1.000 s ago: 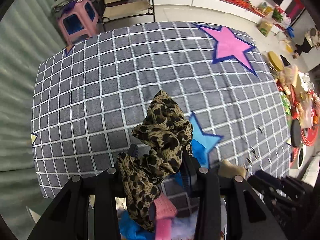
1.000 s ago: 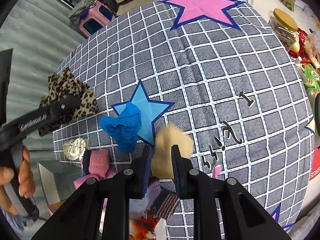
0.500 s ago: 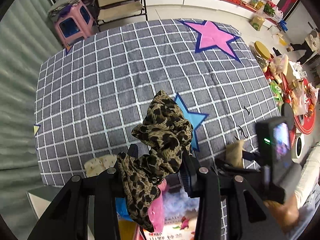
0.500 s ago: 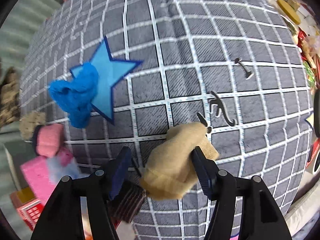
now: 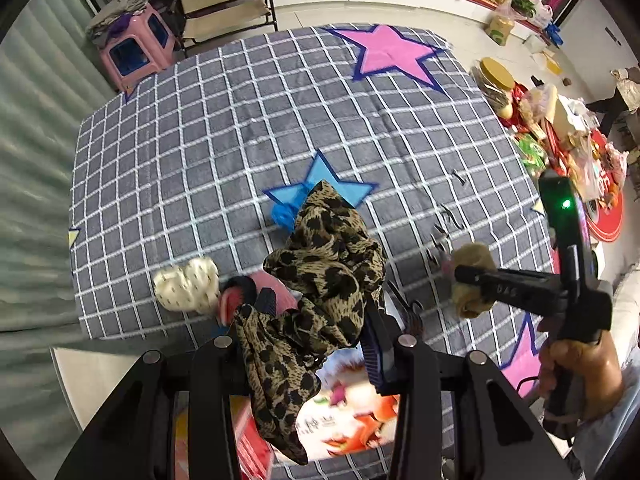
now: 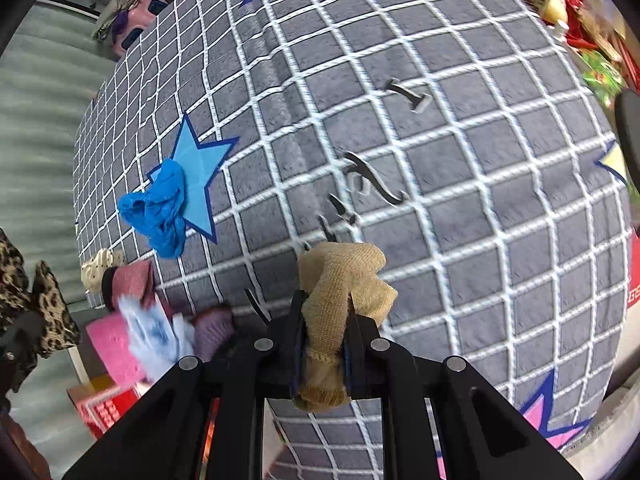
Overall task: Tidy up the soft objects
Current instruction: 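Carry the leopard scrunchie and beige sock over the white box with both tools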
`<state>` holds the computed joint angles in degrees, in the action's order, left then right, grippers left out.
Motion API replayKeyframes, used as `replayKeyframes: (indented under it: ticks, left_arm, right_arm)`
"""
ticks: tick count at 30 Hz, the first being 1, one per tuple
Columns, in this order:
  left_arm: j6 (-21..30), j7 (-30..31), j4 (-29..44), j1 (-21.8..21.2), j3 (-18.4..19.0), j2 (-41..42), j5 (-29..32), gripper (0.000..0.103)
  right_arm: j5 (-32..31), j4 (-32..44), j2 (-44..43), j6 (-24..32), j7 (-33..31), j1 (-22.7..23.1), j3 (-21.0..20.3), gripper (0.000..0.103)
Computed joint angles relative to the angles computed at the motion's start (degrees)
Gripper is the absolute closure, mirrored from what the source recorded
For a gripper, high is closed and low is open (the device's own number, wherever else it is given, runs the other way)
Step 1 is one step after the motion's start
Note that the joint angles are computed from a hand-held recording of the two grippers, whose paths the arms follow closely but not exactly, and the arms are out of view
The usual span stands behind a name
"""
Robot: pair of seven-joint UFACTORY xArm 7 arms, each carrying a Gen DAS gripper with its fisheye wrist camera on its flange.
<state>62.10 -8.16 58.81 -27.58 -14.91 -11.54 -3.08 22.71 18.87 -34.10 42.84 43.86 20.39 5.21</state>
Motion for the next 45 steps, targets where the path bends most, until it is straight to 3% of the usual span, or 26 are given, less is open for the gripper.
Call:
replayKeyframes:
  ticks: [7, 14, 18, 25, 32, 39, 45]
  left_arm:
    - [3.32, -0.02, -2.32, -2.37, -1.76, -4.19, -0.46, 0.059]
    - [6.26, -1.8, -5.33, -4.97, -4.04, -8.68, -0.79, 0.059]
    - [8.38, -0.81, -7.02, -6.55, -3.84, -11.43, -3.24, 0.059]
    - [9.81, 5.45, -13.08, -8.55, -2.5, -19.6, -5.81, 0.059]
    - [14.57, 13.24, -19.75, -8.07, 1.22, -31.57, -8.54, 0.059]
    - [19.41, 21.49, -24.13, -3.73, 5.45, -44.23, -7.31, 0.059]
    - [22.36, 26.02, -25.53, 4.41, 10.18, -51.03, -4.8, 0.059]
  right_arm:
    - [-0.4, -5.1, -18.56, 9.23, 5.24, 1.11, 0.65, 0.087]
    - [1.45, -4.13, -25.08, 14.26, 7.92, 4.02, 2.69, 0.087]
    - [3.81, -5.44, -26.67, 13.6, 10.63, 7.68, 3.66, 0.087]
    - [7.11, -3.29, -23.92, 12.73, 15.6, 13.04, 8.78, 0.087]
    - [8.28, 3.09, -14.49, 6.75, 29.37, 18.52, 17.24, 0.087]
    - [0.37, 14.88, -0.78, 3.89, 38.94, 20.4, 20.97, 0.087]
    - [-9.48, 26.65, 9.78, 6.59, 41.26, 19.71, 22.1, 0.087]
